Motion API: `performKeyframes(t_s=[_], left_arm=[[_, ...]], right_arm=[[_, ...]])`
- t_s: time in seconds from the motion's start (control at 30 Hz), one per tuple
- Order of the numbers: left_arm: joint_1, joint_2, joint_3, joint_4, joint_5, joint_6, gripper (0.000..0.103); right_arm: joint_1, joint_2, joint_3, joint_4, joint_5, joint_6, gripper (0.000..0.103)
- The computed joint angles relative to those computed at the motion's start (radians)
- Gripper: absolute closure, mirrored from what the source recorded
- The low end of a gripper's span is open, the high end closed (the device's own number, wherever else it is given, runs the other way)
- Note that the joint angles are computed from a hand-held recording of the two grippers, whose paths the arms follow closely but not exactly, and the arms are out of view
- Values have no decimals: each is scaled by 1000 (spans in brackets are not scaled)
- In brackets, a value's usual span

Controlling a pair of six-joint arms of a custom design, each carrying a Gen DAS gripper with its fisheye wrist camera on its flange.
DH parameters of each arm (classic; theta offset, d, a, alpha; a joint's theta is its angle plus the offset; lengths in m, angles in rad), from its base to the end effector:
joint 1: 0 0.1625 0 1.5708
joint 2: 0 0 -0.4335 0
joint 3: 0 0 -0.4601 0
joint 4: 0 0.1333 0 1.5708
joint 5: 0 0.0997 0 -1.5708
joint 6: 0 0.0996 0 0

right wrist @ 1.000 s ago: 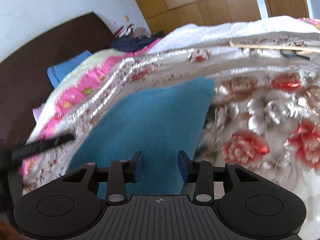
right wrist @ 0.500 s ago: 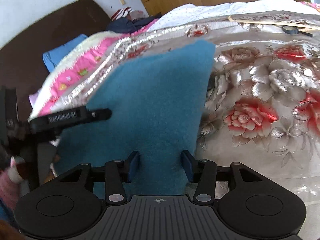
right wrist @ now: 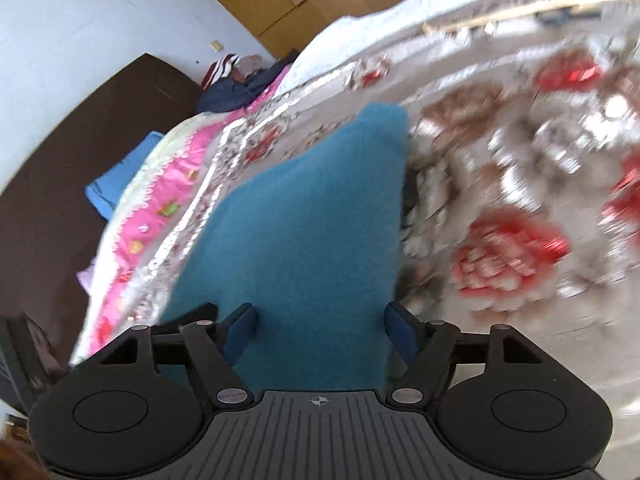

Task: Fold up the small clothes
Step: 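Lower the folded sweater onto the bedspread and open both grippers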

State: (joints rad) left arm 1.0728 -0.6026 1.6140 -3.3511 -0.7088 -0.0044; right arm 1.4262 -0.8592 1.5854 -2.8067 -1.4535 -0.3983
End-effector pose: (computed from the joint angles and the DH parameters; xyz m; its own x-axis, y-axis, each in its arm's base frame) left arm -0.1594 -0.7306 0.0410 -0.8255 -0.1556 -0.5425 0.3397 0.6307 -0.6977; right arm 0.0336 -0.7753 0.1476 -0.9622 -0.2552 0.0951 -0.2684 0.8298 -0.4893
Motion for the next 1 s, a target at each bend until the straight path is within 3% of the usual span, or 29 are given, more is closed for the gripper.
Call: performKeyframes(t_s=[0.1, 0.33, 0.5, 0.57, 0.67, 0.73, 0.8, 0.87, 0.93, 1.0], left_arm=[[29, -17, 32, -34, -72, -66, 0], [43, 31, -39, -33, -80, -7, 0], [35, 27, -26, -22, -75, -61, 0], [25, 4, 10, -21, -70, -85, 0], [-9, -27, 65, -53, 1, -66, 0], [-31, -28, 87, -73, 72, -22, 0], [-37, -31, 100, -27, 114, -35, 0], [-34, -34, 107, 12, 124, -73, 0], [-43, -50, 117, 58, 139, -140, 0], [-68, -53, 132, 60, 181, -124, 0]], right_arm=[[9, 27, -41, 17, -21, -11, 28], [21, 59, -107, 31, -59, -23, 36], [41, -11, -4, -61, -116, -131, 36], [44, -68, 76, -126, -98, -188, 34], [38, -127, 156, -105, -57, -231, 34], [53, -108, 162, -88, -145, -269, 36], [61, -79, 153, -93, -238, -228, 35], [51, -104, 175, -88, -204, -175, 35], [49, -136, 212, -116, -179, -200, 34], [49, -153, 240, -152, -177, -230, 34]])
